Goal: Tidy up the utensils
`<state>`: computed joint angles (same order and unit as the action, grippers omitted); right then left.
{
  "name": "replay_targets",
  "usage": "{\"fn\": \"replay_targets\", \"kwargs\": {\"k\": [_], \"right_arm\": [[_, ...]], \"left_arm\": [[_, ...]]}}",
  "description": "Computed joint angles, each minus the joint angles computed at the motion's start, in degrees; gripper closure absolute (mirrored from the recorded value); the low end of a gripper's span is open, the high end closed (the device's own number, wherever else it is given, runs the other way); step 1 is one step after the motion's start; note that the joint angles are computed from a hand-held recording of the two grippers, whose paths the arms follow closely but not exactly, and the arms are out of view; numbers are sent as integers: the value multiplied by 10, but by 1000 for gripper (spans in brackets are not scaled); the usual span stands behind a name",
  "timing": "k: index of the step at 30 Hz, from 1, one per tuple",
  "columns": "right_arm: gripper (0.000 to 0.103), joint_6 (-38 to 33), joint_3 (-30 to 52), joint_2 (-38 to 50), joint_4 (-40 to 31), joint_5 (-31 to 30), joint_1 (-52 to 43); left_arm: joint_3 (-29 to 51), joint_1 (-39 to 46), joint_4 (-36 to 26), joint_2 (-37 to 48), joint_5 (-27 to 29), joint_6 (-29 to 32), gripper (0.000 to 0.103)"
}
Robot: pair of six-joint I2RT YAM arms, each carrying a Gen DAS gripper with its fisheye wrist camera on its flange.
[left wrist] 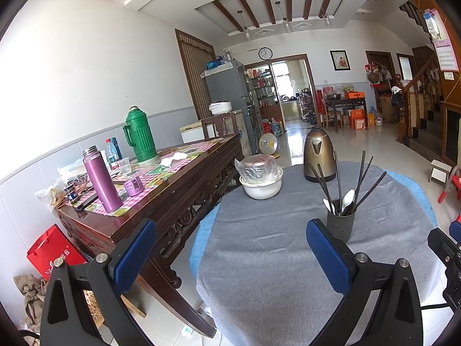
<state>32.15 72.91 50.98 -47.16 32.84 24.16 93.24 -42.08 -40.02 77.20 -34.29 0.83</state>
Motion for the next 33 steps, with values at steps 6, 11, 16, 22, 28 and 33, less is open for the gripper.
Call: {"fn": "replay_targets", "kwargs": {"k": [6,11,16,22,28,33], "right_arm": [[34,1,-3,0,-1,-1,2],[34,1,-3,-1,-1,-2,3],[34,0,-5,1,0,-2,5],[34,2,-5,1,-1,-2,5],[34,-1,-6,1,0,1,7],[34,-4,-13,2,5,0,10]], "left_arm": [[-6,4,-2,-2,4,-2,0],[-7,8,-7,-1,7,-6,0],[-10,12,-10,-1,10,-9,0],[-11,17,-14,0,16,-11,0],[-11,20,-16,0,17,-12,0],[-16,28,-15,-2,22,-9,0]]}}
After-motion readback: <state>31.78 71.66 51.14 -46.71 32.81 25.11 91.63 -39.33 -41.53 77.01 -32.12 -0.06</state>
